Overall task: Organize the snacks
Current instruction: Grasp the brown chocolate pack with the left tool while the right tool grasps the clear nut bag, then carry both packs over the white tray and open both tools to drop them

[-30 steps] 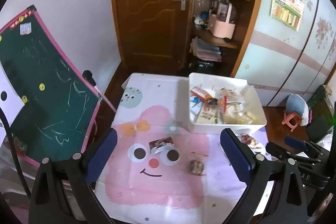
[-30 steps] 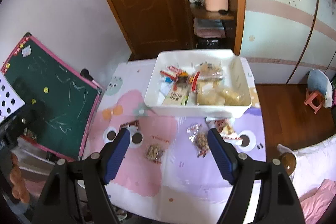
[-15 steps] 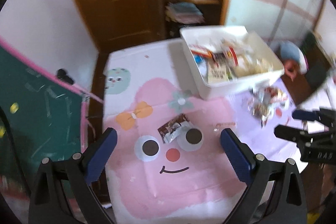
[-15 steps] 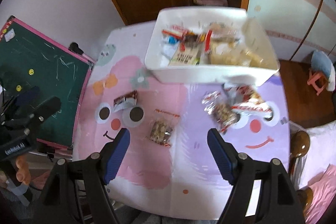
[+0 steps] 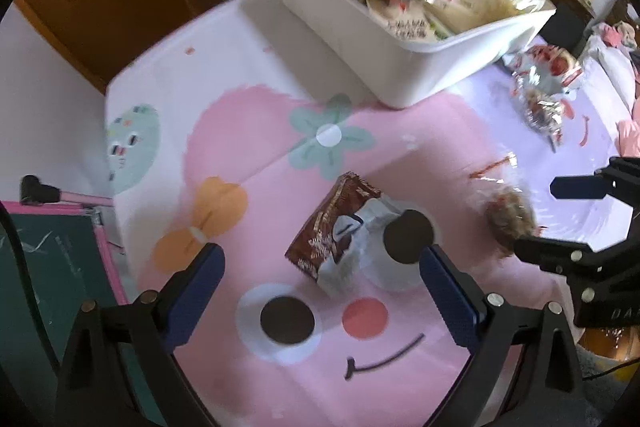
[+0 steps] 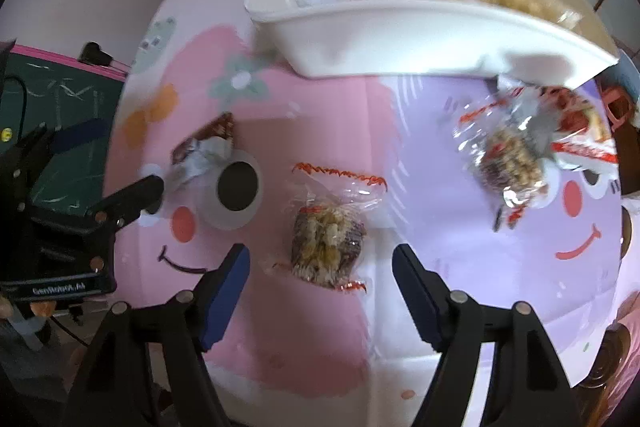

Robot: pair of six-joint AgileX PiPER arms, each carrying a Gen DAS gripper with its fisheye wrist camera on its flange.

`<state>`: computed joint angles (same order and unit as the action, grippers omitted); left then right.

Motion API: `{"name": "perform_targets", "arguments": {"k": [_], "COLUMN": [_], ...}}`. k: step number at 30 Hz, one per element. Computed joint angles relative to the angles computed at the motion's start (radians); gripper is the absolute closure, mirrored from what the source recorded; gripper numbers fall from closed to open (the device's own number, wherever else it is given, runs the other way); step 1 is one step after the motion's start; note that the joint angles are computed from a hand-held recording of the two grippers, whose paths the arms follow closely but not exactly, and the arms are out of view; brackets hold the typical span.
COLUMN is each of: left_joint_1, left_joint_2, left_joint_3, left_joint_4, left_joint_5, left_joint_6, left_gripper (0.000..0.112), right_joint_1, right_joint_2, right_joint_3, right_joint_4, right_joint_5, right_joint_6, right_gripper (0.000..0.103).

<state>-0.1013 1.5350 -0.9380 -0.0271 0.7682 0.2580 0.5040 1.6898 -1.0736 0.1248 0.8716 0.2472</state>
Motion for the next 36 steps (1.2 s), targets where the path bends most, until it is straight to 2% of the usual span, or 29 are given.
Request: {"name": "perform_targets", "arguments": {"k": [4,7,9,14,18,20,22,30,36], "left_joint_1": [0.006,0.011,0.016,0.012,0.023,0.027,0.03,0.025,0.03], "left_joint_2": [0.094,0.143,0.17,0.215,0.223,0.224,0.223,0.201,0.101], "left_joint_3": [-0.016,-0.03,-0.039,-0.048,-0.048,-0.046,-0.043,-0.036,0.027], "left_joint_4": [-0.028,-0.047,-0.064,-0.072,-0.104,-0.111,-0.117,-0.118,-0.157], "left_joint_5": [-0.038,-0.052,-0.05,-0.065,-0.071,-0.081,-0.09,-0.065,-0.036], "left_joint_6": [0.054,0.082,0.1,0.109,0.137,0.138,0.131,0.06,0.026], "left_gripper": [0.018,0.025,0.035,0.05,0.066,0.069,0.077,0.081,0.082], "right_joint_1": [0.009,0.015,0.015,0.033,0.031,0.036,0.034,0.057,0.04], "right_joint_2": [0.054,0.078,0.09,0.078,0.068,0.055,0.041,0.023,-0.043], "right_joint_3": [0.001,0.002,0.003,0.0,0.02,0.033,0.048,0.05,0.057], "right_joint_4": [0.008,0.002,0.006,-0.027,-0.037,-0.046,-0.049,-0.056,-0.066], "right_joint_5": [-0.018,-0.024,-0.029,-0.024,-0.033,-0.032,-0.029,-0.028,0.003], "right_joint_6": [0.016,0.029,0.032,0.069,0.07,0.076,0.07,0.089,0.081], "right_gripper": [0.036,0.042,0.046,0.052,0.054,0.055,0.055,0.056,0.056]}}
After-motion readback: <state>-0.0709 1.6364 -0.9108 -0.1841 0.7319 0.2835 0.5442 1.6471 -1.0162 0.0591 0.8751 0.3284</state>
